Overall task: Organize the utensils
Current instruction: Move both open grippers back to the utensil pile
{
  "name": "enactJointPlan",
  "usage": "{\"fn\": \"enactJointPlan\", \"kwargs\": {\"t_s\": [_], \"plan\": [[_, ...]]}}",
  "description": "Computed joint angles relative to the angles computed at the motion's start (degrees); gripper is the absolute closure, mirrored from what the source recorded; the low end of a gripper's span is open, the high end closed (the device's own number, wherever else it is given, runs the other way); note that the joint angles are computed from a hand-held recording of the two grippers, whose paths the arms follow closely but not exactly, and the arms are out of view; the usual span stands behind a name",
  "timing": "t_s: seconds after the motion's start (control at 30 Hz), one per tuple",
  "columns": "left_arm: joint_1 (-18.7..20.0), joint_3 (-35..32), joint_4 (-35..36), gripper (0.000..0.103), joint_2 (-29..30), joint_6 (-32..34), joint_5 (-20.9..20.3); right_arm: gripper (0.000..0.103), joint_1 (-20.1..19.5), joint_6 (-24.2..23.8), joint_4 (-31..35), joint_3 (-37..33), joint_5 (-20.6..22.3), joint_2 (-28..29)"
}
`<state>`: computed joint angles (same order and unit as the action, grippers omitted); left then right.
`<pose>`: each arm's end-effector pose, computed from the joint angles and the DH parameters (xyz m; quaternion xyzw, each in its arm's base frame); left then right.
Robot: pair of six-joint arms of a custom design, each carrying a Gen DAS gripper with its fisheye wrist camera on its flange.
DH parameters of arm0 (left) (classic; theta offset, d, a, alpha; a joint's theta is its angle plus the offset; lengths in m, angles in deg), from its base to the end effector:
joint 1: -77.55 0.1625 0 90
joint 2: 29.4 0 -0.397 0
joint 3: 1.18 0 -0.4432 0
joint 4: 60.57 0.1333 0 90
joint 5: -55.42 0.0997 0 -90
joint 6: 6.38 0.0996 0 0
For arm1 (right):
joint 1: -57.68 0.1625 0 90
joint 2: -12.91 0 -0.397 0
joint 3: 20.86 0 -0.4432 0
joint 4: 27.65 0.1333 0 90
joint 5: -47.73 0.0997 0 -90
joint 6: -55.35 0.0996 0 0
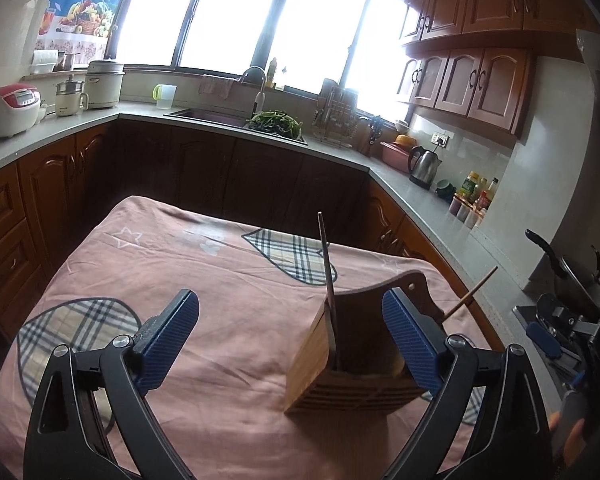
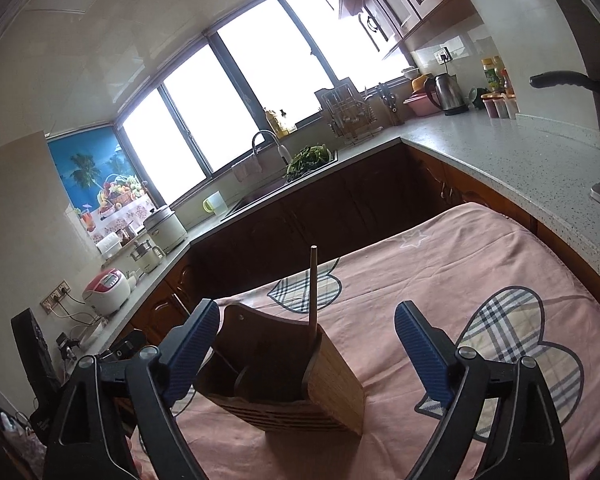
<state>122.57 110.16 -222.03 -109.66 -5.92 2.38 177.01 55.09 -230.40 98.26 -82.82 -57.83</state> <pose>-0.2693 -0.5428 0.3289 0.2429 0.8633 -0.4156 0.1513 0.3226 -0.4343 0.2631 0.0243 -0.8147 0.5573 0.1585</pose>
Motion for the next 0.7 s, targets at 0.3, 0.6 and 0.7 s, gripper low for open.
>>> {"fn": "enactJointPlan", "kwargs": {"t_s": [0.3, 0.6, 0.7], "plan": [[-3.1, 7.6, 12.8, 0.007, -11.8, -7.2, 2.9, 0.010, 5.1, 3.6, 2.6, 5.2, -2.8, -2.9], [-5.7, 12.9, 24.9, 0.007, -22.4, -14.7, 1.8, 0.010, 10.0, 8.2, 5.8, 9.9, -7.6, -5.5], [-6.8, 14.6, 27.6, 0.007, -25.5, -16.4, 1.3, 0.010, 11.2, 10.2, 6.6, 11.9, -9.5, -6.8]]}}
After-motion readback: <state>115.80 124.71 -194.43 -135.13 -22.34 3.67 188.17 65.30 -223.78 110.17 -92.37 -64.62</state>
